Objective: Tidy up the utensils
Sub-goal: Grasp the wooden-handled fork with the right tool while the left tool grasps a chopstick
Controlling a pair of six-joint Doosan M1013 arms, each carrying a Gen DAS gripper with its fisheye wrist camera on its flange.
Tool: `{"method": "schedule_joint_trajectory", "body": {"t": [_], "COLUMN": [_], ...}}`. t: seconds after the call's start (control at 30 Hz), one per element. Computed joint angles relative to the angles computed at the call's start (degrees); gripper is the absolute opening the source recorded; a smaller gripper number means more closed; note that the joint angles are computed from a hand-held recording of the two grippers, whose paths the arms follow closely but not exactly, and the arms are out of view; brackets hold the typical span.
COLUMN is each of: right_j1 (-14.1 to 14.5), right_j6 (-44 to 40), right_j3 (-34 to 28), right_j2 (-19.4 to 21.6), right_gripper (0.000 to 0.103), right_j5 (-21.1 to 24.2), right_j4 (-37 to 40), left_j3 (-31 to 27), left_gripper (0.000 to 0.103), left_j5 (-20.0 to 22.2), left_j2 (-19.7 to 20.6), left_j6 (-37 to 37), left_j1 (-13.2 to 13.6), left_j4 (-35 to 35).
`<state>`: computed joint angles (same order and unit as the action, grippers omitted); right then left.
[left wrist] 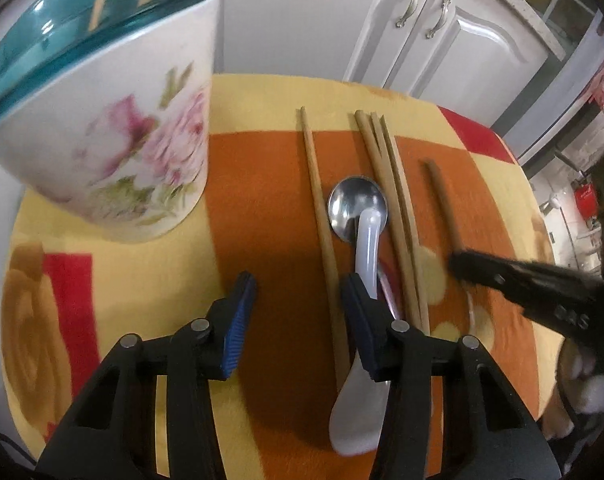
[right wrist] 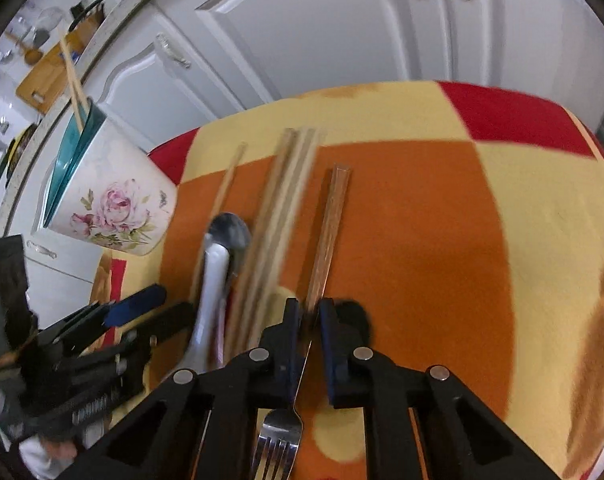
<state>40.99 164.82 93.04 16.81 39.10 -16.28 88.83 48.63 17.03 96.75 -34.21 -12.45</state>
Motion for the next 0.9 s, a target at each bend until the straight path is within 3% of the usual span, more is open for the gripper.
{"method": "schedule_joint_trajectory", "body": {"t": [0.1, 0.17, 0.23, 0.7, 0.8, 0.9], "right_j1": [0.1, 0.2, 0.3, 3.3, 3.3, 3.4], "right_j6": [2.0, 2.0, 1.7, -3.7, -4.2, -3.3], "right_j3": [1.5, 1.7, 1.5, 4.6, 3.6, 1.4], "right_j2": [-1.1, -1.3, -1.2, -3.4, -3.1, -2.1], "right_gripper": [0.010, 0.010, 0.010, 0.008, 0.009, 0.012], "right_j5": [-0.5, -0.5, -0.3, -1.8, 0.7, 4.0], "right_j4": [0.0, 0.3, 0.4, 7.1, 7.7, 4.7], "left_j3": [-0.8, -1.2, -1.8, 7.6, 7.7, 7.1], "left_gripper": [0.035, 0.014, 0.006, 0.005, 0.005, 0.009], "left_j5": [-0.1, -0.1, 1.5, 5.2, 6.9, 5.3], "left_j2": [0.6, 1.0, 1.4, -6.5, -6.8, -6.5], "left_j6": [-0.5, -2.1, -0.8, 8.9, 9.6, 7.7], "left_j1": [-0.4, -0.6, -0.1, 3.3, 3.8, 3.3], "left_j4": [0.5, 2.2, -0.4, -4.6, -5.7, -3.8]}}
